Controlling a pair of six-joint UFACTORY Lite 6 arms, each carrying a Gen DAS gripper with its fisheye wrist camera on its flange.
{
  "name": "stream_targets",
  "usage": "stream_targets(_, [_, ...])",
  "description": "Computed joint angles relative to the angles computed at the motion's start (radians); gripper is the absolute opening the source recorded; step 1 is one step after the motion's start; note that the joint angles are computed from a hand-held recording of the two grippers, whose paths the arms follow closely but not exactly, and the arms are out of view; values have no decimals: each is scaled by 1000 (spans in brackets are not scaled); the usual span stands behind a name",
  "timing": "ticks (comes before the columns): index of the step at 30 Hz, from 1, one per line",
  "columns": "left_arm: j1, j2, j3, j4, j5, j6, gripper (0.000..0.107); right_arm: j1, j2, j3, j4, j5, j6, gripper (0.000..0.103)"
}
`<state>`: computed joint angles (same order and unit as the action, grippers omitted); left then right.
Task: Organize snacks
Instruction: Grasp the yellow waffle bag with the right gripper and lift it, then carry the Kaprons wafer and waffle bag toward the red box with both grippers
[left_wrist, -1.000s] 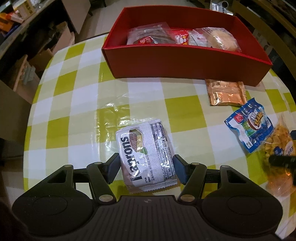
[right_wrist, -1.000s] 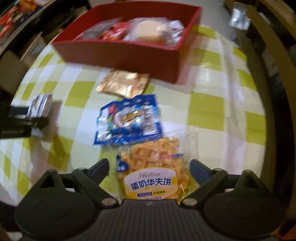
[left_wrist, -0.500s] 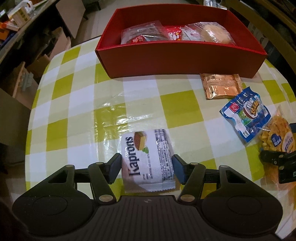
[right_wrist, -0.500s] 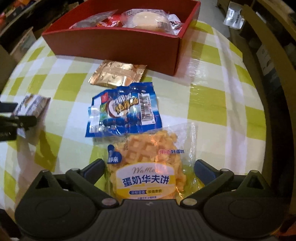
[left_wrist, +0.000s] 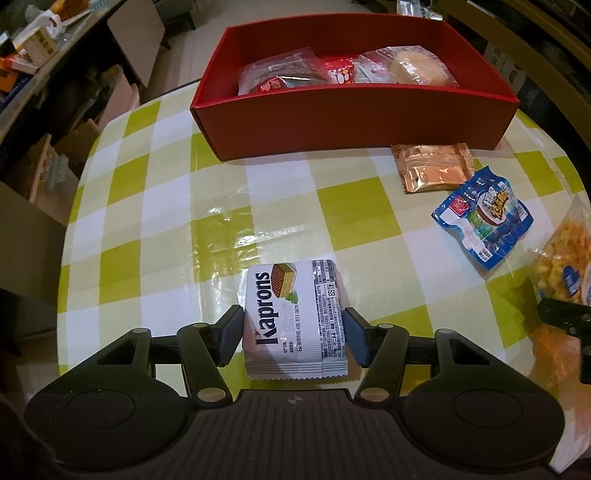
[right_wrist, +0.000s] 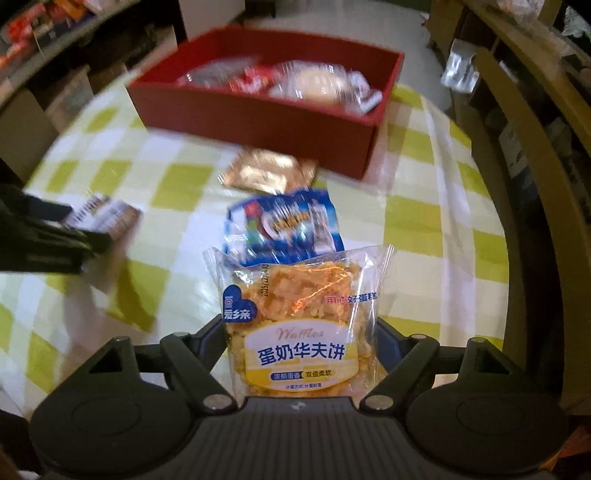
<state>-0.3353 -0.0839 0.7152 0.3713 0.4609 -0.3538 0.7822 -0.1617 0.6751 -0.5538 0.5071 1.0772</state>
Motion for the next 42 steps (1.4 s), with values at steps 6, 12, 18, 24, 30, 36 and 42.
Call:
stream_targets(6, [-22, -2, -2, 30, 6, -36, 65, 11, 65, 81, -36, 7, 23, 86])
stream_targets(12, [-35, 24, 22, 66, 20, -86, 65, -18, 114, 150, -79, 16, 35, 86])
stream_targets(18, [-43, 54, 70, 99, 41, -140, 65, -31, 178, 226, -103, 17, 25, 86])
stream_targets(24, [-50, 79, 106, 134, 53, -186, 65, -26, 207, 278, -147, 23, 42, 86])
stream_targets(30, [-35, 107, 153, 138, 63, -203, 65, -23, 230, 322, -181, 26, 59, 86])
stream_targets(36, [-31, 128, 209, 189, 76, -258, 65, -52, 265, 375, -226, 32, 82, 86])
stream_targets(42, [-11, 201, 312, 228, 89, -302, 65, -79, 315, 451, -242, 25, 75, 86])
